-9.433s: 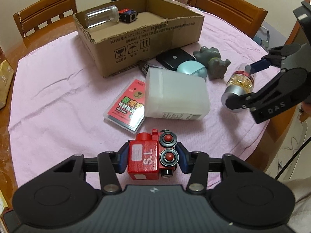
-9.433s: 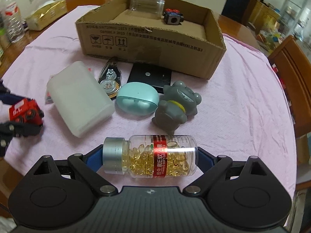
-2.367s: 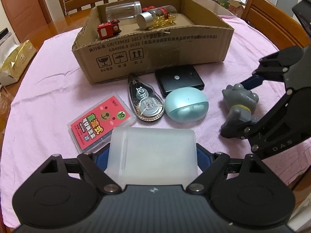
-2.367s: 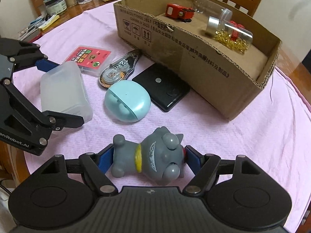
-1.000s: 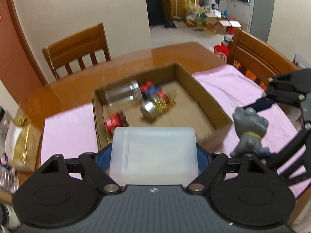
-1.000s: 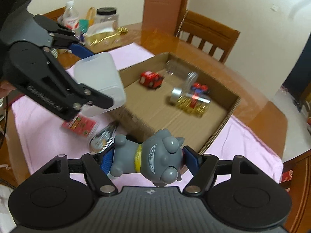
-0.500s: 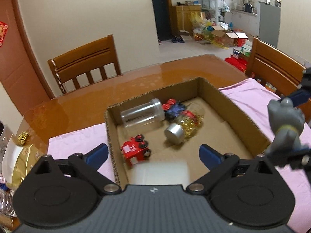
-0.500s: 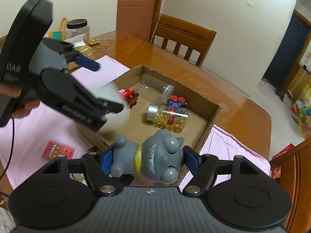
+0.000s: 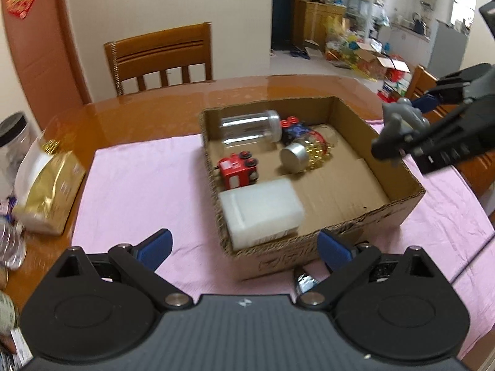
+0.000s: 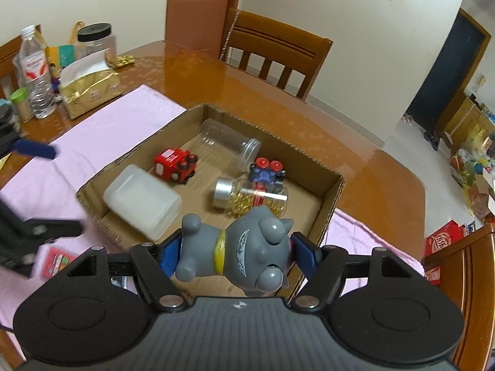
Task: Organize rigid objects
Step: 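Carry the container into the box and release with left while right carries the cat in, then move the left tool to the red card pack while the right tool approaches the mint-green case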
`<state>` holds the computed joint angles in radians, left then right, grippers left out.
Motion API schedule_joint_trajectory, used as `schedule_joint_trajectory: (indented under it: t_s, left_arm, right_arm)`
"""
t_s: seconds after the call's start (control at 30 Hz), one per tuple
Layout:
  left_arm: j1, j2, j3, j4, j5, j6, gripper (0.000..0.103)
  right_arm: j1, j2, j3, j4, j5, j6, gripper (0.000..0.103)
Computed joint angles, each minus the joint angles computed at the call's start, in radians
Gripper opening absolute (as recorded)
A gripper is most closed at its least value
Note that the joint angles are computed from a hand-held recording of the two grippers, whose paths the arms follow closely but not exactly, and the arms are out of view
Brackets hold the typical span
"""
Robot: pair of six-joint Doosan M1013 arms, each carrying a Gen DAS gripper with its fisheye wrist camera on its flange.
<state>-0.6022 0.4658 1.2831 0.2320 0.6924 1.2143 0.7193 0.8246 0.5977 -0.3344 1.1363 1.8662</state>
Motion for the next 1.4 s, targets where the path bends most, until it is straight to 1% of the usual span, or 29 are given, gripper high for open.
schedule_joint_trajectory:
  t_s: [0.07, 0.1, 0.13, 0.17, 0.2, 0.23, 0.27, 0.47, 0.73, 0.8, 1.0, 1.1, 1.27, 1.37, 1.4]
  left_arm:
    - [0.005, -0.007, 0.014, 0.009, 0.000, -0.023, 0.100]
    - [0.007, -0.009, 0.021, 0.015, 0.004, -0.032, 0.099]
    - [0.007, -0.012, 0.028, 0.022, 0.006, -0.040, 0.099]
    - [0.009, -0.013, 0.033, 0.027, 0.010, -0.046, 0.099]
    - [0.010, -0.015, 0.037, 0.033, 0.016, -0.054, 0.099]
    - [0.010, -0.017, 0.043, 0.038, 0.017, -0.063, 0.099]
    - [0.011, -0.019, 0.045, 0.041, 0.020, -0.069, 0.099]
    - [0.013, -0.028, 0.065, 0.046, 0.012, -0.090, 0.100]
    - [0.006, -0.028, 0.078, 0.073, 0.017, -0.133, 0.100]
    - [0.005, -0.028, 0.080, 0.076, 0.021, -0.140, 0.100]
    - [0.007, -0.031, 0.093, 0.061, 0.032, -0.158, 0.100]
    - [0.008, -0.033, 0.099, 0.060, 0.038, -0.157, 0.100]
    - [0.011, -0.036, 0.105, 0.051, 0.042, -0.152, 0.100]
    - [0.012, -0.038, 0.110, 0.045, 0.043, -0.145, 0.100]
    - [0.013, -0.039, 0.111, 0.042, 0.042, -0.140, 0.100]
  right_arm:
    - [0.001, 0.022, -0.035, -0.036, 0.012, 0.009, 0.078]
    - [0.002, 0.034, -0.054, -0.056, 0.021, 0.025, 0.080]
    - [0.001, 0.043, -0.069, -0.060, 0.026, 0.034, 0.087]
    - [-0.001, 0.047, -0.077, -0.055, 0.027, 0.038, 0.092]
    - [0.001, 0.048, -0.078, -0.066, 0.023, 0.048, 0.101]
    - [0.004, 0.046, -0.073, -0.084, 0.015, 0.058, 0.103]
    - [0.008, 0.040, -0.061, -0.097, 0.002, 0.065, 0.103]
    - [0.023, 0.013, -0.018, -0.095, -0.002, 0.089, 0.103]
    - [0.054, -0.055, 0.117, -0.127, -0.036, 0.220, 0.103]
    - [0.060, -0.061, 0.141, -0.114, -0.025, 0.250, 0.103]
    - [0.065, -0.036, 0.168, -0.031, 0.030, 0.353, 0.103]
    - [0.069, -0.011, 0.155, 0.000, 0.063, 0.393, 0.103]
    - [0.074, 0.014, 0.141, 0.026, 0.070, 0.464, 0.103]
    - [0.077, 0.031, 0.121, 0.028, 0.090, 0.491, 0.103]
    - [0.078, 0.029, 0.127, 0.020, 0.081, 0.504, 0.103]
